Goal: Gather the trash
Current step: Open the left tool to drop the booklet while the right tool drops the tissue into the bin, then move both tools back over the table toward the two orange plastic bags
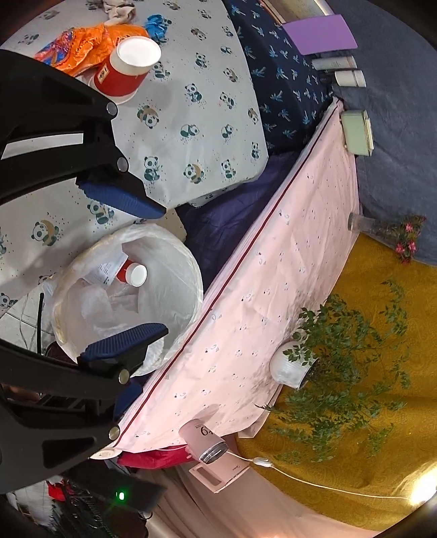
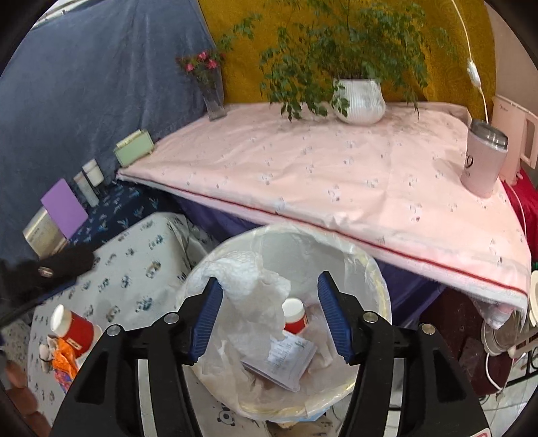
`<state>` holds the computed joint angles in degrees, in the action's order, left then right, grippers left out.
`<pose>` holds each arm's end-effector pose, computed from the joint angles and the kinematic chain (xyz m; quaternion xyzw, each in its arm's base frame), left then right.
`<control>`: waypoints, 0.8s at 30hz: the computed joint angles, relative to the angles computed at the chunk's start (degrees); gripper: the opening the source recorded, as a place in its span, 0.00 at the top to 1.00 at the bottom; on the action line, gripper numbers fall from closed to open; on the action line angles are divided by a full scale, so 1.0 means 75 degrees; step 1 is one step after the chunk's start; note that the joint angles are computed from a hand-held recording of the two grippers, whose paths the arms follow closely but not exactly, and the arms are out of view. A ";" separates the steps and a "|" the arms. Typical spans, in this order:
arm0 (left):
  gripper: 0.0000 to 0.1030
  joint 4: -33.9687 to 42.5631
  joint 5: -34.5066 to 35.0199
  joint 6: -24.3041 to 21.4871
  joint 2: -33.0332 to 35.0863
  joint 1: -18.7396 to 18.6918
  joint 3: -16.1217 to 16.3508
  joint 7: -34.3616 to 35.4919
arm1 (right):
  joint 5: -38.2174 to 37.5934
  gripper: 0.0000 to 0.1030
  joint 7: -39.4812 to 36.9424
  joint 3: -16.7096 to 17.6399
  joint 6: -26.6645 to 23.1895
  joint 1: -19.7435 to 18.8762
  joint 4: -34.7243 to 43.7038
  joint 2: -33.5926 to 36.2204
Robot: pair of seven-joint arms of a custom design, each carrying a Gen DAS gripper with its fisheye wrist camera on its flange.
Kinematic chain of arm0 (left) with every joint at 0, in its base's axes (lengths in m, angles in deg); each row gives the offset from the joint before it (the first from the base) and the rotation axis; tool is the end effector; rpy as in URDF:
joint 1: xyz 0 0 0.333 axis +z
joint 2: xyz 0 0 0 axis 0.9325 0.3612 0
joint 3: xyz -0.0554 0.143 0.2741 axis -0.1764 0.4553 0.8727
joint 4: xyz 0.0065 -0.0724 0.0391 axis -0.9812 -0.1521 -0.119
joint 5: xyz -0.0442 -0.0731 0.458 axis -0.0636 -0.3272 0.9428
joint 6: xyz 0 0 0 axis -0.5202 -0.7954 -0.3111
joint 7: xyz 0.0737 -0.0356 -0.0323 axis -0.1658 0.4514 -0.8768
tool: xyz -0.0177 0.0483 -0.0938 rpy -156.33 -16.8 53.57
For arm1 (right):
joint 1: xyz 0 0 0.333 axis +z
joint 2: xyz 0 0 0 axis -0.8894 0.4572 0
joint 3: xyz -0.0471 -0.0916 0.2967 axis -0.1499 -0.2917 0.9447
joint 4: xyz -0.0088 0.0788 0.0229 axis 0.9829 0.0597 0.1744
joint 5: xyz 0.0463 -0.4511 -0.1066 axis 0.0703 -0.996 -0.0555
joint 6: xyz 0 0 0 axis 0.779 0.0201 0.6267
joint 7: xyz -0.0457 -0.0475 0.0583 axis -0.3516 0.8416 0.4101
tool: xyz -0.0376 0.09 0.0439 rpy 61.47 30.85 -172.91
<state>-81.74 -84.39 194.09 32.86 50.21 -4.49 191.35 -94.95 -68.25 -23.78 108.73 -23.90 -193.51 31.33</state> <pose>0.5287 -0.3364 0.3736 -0.5557 0.7296 -0.3878 0.0920 0.4564 0.4780 0.3106 -0.4826 0.7823 -0.2635 0.2929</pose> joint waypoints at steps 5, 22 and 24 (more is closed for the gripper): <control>0.40 -0.0273 -0.0645 0.0021 -0.0266 0.0051 0.0012 0.0425 | 0.0919 0.45 -0.0596 0.0050 -0.0159 -0.0002 0.0163 0.0380; 0.36 -0.1715 -0.0874 0.0212 -0.1356 -0.0351 0.0655 0.0159 | 0.0895 0.37 -0.0148 0.0188 -0.0597 0.0647 0.0147 0.0149; 0.33 -0.1978 -0.0455 0.0334 -0.1541 -0.0231 0.0644 -0.0284 | 0.0734 0.37 -0.0242 0.0234 -0.0705 0.0706 0.0349 0.0172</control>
<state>-96.58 -87.80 196.59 21.31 48.48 0.34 189.22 -89.45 -70.07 -22.02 103.45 -18.60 -190.89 32.62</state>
